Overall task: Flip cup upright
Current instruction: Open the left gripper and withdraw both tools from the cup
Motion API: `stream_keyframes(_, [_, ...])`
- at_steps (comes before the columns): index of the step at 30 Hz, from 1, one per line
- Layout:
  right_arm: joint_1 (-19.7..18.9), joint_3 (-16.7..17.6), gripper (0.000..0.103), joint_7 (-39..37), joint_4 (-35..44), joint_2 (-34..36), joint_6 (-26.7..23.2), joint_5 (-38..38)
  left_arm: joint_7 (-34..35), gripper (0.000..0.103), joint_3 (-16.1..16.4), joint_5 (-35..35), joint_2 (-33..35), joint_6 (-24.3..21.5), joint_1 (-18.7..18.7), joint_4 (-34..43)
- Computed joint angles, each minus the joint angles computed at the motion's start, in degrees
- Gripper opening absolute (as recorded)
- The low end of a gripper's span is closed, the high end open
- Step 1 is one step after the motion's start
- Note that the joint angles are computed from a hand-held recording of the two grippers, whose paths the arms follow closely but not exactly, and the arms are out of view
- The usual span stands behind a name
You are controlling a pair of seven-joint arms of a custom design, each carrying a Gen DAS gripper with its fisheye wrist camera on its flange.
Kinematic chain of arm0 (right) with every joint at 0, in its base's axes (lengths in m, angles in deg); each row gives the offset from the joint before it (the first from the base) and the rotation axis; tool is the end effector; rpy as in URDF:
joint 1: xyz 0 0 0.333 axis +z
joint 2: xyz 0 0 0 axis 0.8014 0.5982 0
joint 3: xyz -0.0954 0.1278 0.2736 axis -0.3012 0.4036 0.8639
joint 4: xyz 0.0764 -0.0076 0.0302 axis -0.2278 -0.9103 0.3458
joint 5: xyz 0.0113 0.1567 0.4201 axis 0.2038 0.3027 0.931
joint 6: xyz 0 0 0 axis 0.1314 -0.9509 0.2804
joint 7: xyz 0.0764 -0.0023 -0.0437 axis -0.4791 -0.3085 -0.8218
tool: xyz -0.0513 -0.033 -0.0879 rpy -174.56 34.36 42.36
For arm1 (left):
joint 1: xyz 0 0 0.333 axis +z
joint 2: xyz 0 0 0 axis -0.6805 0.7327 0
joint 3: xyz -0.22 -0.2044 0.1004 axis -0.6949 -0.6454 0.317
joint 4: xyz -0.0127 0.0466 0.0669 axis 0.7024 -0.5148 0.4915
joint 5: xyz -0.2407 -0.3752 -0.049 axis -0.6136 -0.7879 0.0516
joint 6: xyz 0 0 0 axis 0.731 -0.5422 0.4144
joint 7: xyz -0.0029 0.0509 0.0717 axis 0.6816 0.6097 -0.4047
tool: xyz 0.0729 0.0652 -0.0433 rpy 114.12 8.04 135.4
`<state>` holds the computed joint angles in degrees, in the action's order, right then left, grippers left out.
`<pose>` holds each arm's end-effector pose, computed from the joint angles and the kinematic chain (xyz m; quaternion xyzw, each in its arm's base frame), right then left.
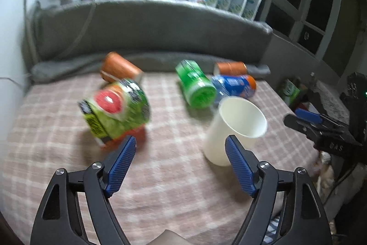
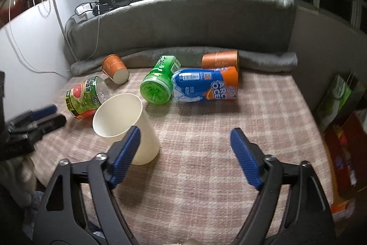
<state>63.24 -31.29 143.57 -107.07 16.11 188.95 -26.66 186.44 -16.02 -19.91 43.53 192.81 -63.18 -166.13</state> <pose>0.5116 0.2192 0.4812 -0.7075 0.5738 -0.2238 0.3465 0.4866 -0.0108 0.4812 -0.6069 0.6693 -0.3731 0.2110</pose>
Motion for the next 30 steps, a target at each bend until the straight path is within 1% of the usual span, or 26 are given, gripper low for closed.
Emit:
stream_keyframes(2, [-4.1, 3.7, 0.089, 4.3, -0.5, -0.7, 1.2, -5.1, -1.7, 0.081, -2.5, 2.2, -0.3, 4.2, 2.6, -1.3])
stream_keyframes(5, [-9.1, 8.2, 0.089, 9.9, -0.7, -1.5, 2.7, -11.5, -5.0, 0.081, -4.6, 5.5, -0.7, 8.9, 5.0, -2.7])
stream_keyframes(6, [-10.1, 9.2, 0.09, 11.2, -0.7, -1.7, 3.0, -12.8, -5.9, 0.081, -4.9, 6.3, -0.9, 10.1, 5.5, -3.1])
stream_keyframes(8, [-12.2, 11.1, 0.095, 13.8, -0.7, -2.1, 3.8, -15.4, -7.4, 0.082, -5.2, 7.7, -1.4, 12.0, 6.0, -3.8])
stream_keyframes(9, [-14.4, 13.0, 0.096, 15.9, -0.8, -2.5, 4.6, -17.4, -8.3, 0.083, -5.8, 8.4, -1.6, 13.2, 6.7, -4.2])
stream_keyframes(11, [-19.2, 17.4, 0.096, 19.7, -0.8, -3.5, 5.8, -20.9, -10.2, 0.083, -7.1, 9.7, -2.0, 15.0, 8.2, -4.8])
stream_keyframes(13, [-24.0, 21.9, 0.096, 22.7, -0.8, -4.8, 7.0, -23.6, -12.4, 0.085, -9.1, 10.8, -2.0, 17.1, 10.3, -5.3])
stream_keyframes(14, [-25.9, 23.6, 0.096, 23.5, -0.8, -5.3, 7.4, -24.1, -13.6, 0.086, -10.5, 11.2, -2.1, 18.4, 11.8, -5.6])
stream_keyframes(15, [-27.5, 25.2, 0.096, 24.0, -0.8, -5.8, 7.8, -24.3, -14.3, 0.087, -10.8, 11.8, -2.3, 19.0, 12.1, -5.8])
stream_keyframes(20, [-33.6, 31.1, 0.097, 24.7, -0.9, -7.5, 10.2, -21.9, -17.6, 0.088, -11.1, 14.9, -2.5, 21.2, 13.0, -6.3])
stream_keyframes(23, [-37.6, 34.8, 0.097, 24.6, -1.2, -9.1, 11.6, -20.1, -19.7, 0.088, -12.3, 16.7, -2.3, 21.0, 14.5, -6.1])
stream_keyframes(24, [-38.2, 35.4, 0.097, 24.3, -1.1, -9.3, 11.5, -19.4, -20.2, 0.088, -12.2, 17.4, -2.3, 21.1, 14.5, -6.1])
stream_keyframes(26, [-38.8, 36.1, 0.097, 23.3, -1.0, -9.4, 11.6, -18.0, -21.8, 0.088, -13.1, 18.3, -2.4, 21.9, 15.8, -6.4])
stream_keyframes(30, [-42.1, 39.4, 0.097, 22.4, -1.3, -11.1, 12.8, -15.2, -24.7, 0.088, -12.7, 20.6, -1.9, 22.4, 16.3, -6.3])
